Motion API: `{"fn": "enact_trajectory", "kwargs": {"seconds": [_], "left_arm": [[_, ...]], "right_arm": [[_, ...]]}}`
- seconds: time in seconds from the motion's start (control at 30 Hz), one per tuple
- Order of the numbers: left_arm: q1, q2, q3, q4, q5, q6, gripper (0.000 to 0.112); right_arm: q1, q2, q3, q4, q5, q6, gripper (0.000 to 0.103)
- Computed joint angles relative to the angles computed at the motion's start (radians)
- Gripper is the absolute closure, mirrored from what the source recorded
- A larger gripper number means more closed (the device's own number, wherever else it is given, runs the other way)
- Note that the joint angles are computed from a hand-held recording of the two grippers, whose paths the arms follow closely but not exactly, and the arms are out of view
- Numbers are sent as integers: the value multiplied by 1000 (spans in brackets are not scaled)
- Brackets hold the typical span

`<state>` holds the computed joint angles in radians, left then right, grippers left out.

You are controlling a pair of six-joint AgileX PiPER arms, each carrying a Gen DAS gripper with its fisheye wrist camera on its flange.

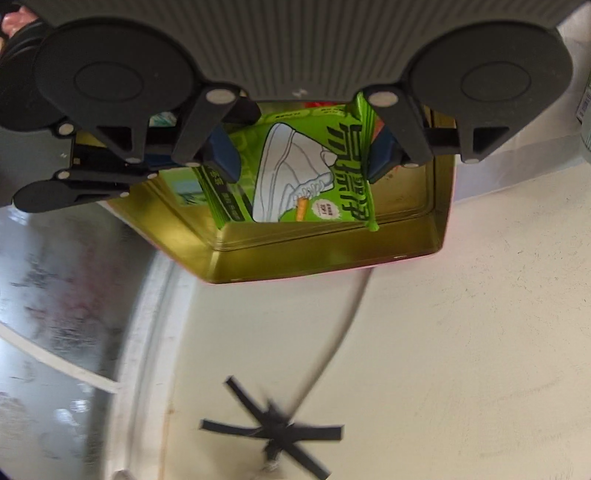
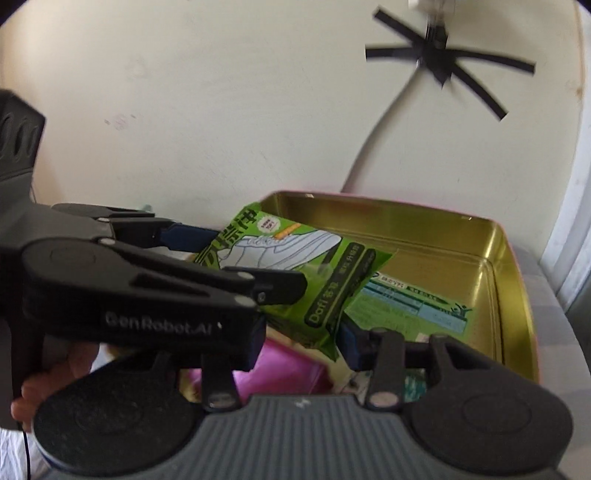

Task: Organize objects
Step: 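Lower the wet-wipe pack into the tin and open the left gripper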

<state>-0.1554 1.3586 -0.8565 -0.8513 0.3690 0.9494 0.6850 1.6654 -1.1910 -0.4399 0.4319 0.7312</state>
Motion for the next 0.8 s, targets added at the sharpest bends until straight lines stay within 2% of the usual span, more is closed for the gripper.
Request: {"fn": "enact_trajectory", "kwargs": {"seconds": [0.07, 0.13, 0.17, 0.2, 0.23, 0.3, 0.4, 0.57, 0.67, 0.8], "left_arm": [[1, 91, -82, 127, 13, -162, 38], [25, 168, -182, 210, 105, -294, 37], [23, 181, -200, 251, 103, -348, 37], [15, 181, -201, 302, 84, -414, 37], [16, 174, -196, 321, 73, -439, 37], [33, 143, -165, 266, 76, -378, 37], [28, 60, -81, 306, 26, -393, 37], [-6, -163, 100, 376, -55, -427, 37], [-18, -324, 192, 463, -50, -500, 37], [8, -513, 285, 560, 8, -547, 37]], "right_arm": [[-45, 89, -107, 110, 52, -130, 62], [-57, 170, -208, 98, 126, -139, 61], [-65, 200, -255, 131, 168, -147, 61], [-71, 209, -271, 126, 171, -130, 60], [-69, 213, -278, 93, 170, -104, 57], [-56, 196, -243, 7, 148, -19, 54], [-31, 121, -119, -94, 78, 125, 54], [82, -37, 101, -452, 65, 561, 54], [217, -141, 228, -687, 166, 827, 54], [433, -233, 350, -862, 324, 1095, 52]]}}
